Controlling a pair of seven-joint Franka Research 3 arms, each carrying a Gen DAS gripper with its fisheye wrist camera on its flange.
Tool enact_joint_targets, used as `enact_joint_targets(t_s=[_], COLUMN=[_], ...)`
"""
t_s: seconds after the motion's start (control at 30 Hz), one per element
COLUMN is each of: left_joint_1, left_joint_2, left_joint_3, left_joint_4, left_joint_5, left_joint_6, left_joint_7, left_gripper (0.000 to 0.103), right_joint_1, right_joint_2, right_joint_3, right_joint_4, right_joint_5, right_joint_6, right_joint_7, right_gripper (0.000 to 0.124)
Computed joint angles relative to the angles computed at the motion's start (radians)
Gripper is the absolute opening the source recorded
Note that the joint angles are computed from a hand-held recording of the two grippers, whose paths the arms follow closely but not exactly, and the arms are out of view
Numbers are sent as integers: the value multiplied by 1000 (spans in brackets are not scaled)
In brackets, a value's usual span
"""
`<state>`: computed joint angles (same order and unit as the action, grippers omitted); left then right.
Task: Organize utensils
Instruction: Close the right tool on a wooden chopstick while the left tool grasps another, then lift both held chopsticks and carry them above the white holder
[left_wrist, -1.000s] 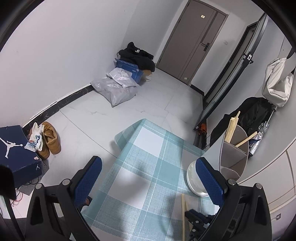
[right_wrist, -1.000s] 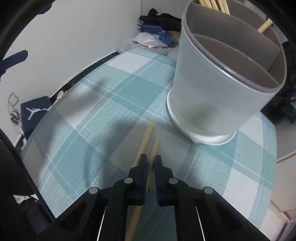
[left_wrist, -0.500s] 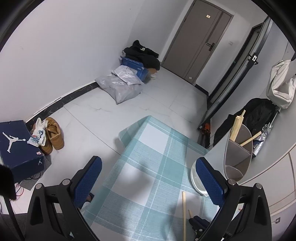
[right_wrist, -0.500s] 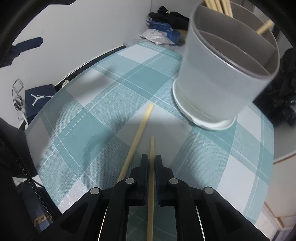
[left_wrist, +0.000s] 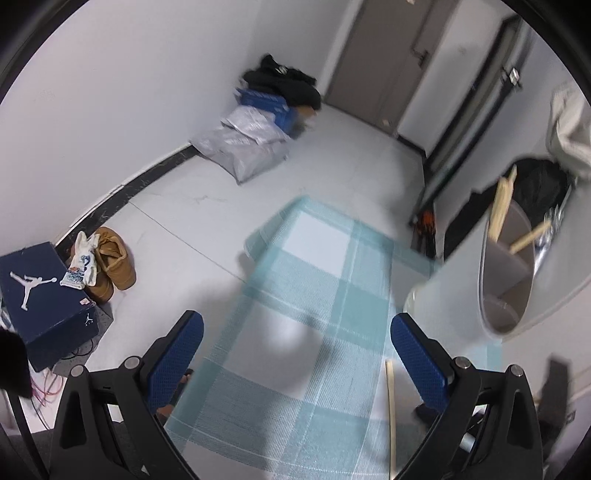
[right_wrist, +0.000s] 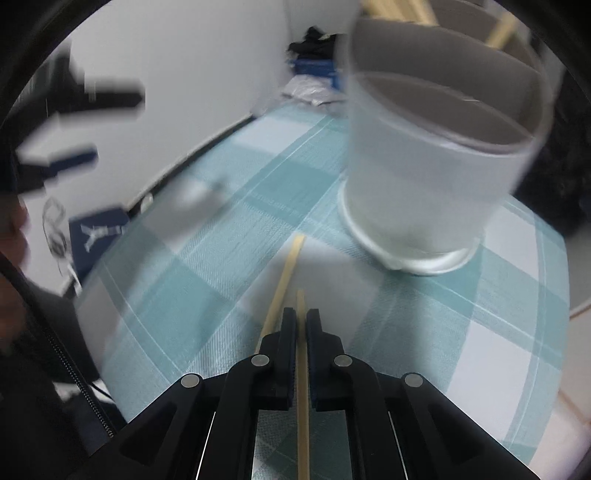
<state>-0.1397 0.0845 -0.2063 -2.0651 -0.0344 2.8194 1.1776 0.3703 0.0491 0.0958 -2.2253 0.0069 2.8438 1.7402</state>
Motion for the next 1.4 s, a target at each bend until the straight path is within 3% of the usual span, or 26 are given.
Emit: enact_joint_targets(t_s=[0.1,0.2,0.3,0.53,0.6,0.67,0.8,0.9,0.97,1.07,1.27,1.4], left_joint_1=[1,-23,-27,-86,-96,-104,-124,-132,-125,-118,-104,-100], left_joint_2=[24,53,83,144,150,161,161,151,147,143,136,103], left_joint_3=[-21,-18,-39,-27,-26,-26,-20,-25,-41,-56,-64,-64], left_joint_4=[35,75,112,184,192,205,201,188,181,173,157,117], left_joint_5=[-61,16,-20,131,163,187,261,286,256,207,115,86], left_joint_6=[-71,-149,-215,-311,-321,-336,-321,-298,-285,-269,-238,-173], left_joint_7=[91,72,133,63,49,40,0,-5,27,67,91,92], left_gripper=[100,100,100,100,99,84,67,46,23,5,3,3], right_joint_1=[-23,-32,-32,-22,-21,-12,-4,2,2,2,27,39], right_joint_2=[-29,-74,-109,-165,-185,-193,-195,-209,-208,-219,-229,-246], right_joint_3=[4,-3,-28,-75,-68,-67,-63,-60,-56,-58,-88,-101], right_joint_4=[-25,-48,-60,-73,-87,-90,-91,-105,-110,-125,-123,-120], right_joint_5=[178,526,743,1143,1173,1213,1239,1246,1218,1176,1230,1299], right_joint_6=[49,65,58,59,90,108,144,166,186,203,214,203], right_joint_7=[-88,-321,-464,-748,-789,-842,-886,-896,-876,-833,-871,-924], right_gripper=[5,5,5,5,5,5,5,5,5,5,5,5])
